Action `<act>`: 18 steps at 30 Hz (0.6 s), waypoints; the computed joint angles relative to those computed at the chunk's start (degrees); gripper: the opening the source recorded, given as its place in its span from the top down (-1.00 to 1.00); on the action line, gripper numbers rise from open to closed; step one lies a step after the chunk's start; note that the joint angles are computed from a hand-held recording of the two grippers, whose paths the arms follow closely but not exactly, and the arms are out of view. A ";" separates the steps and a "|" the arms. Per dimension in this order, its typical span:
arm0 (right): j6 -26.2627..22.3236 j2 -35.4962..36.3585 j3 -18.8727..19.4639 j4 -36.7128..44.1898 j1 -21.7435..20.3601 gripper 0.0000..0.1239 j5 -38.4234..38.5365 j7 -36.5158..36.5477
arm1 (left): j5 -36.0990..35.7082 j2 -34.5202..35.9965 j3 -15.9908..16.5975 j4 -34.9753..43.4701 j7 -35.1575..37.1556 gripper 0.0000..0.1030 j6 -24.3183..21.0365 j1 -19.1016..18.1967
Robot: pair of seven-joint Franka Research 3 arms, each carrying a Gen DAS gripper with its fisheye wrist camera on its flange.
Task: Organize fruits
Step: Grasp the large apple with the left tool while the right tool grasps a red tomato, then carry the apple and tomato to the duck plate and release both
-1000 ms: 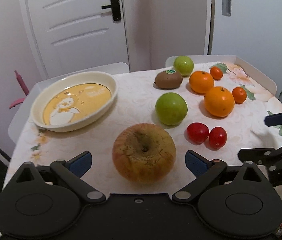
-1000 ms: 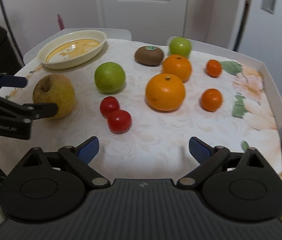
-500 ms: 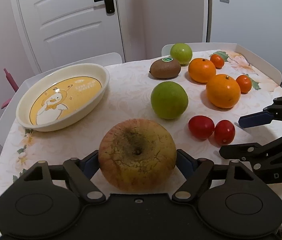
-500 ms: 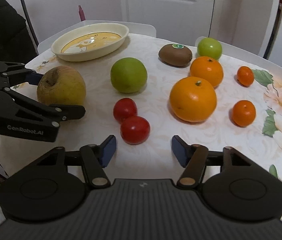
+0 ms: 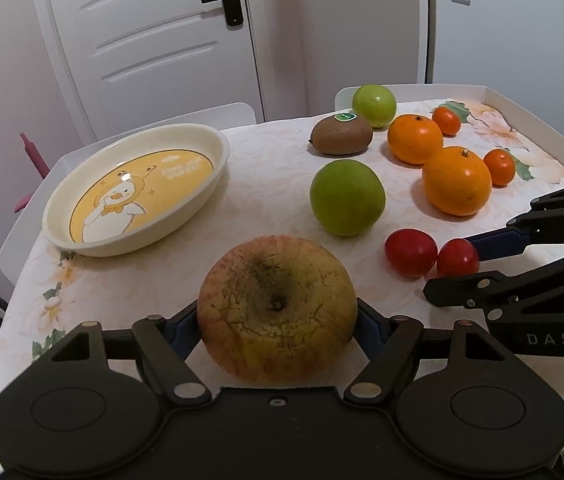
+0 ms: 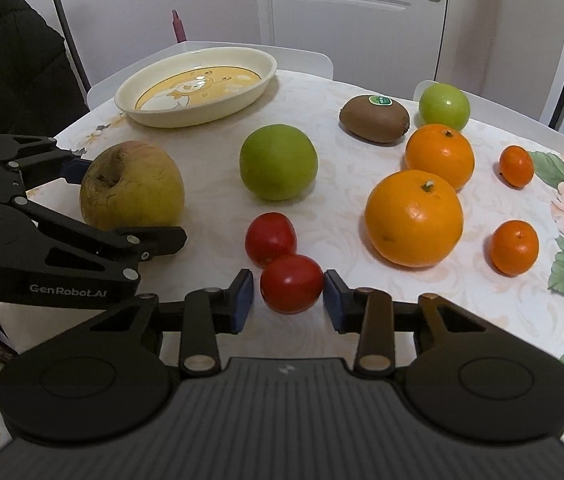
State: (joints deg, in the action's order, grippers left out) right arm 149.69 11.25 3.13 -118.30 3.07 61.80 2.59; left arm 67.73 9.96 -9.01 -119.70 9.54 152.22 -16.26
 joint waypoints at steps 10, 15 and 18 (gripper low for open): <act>-0.57 -0.82 -0.32 -0.20 -0.21 0.23 0.01 -0.67 | -1.44 -2.32 -0.71 -2.13 -1.32 -0.53 -2.60 0.02; -2.51 -2.33 -0.93 -0.11 -0.34 0.23 -0.81 0.45 | -3.41 -5.01 -1.70 -3.46 -2.37 -0.53 -4.91 0.19; -4.07 -3.45 -1.39 0.33 -0.26 0.23 -1.98 1.36 | -5.08 -6.93 -2.41 -3.93 -2.89 -0.53 -6.50 0.47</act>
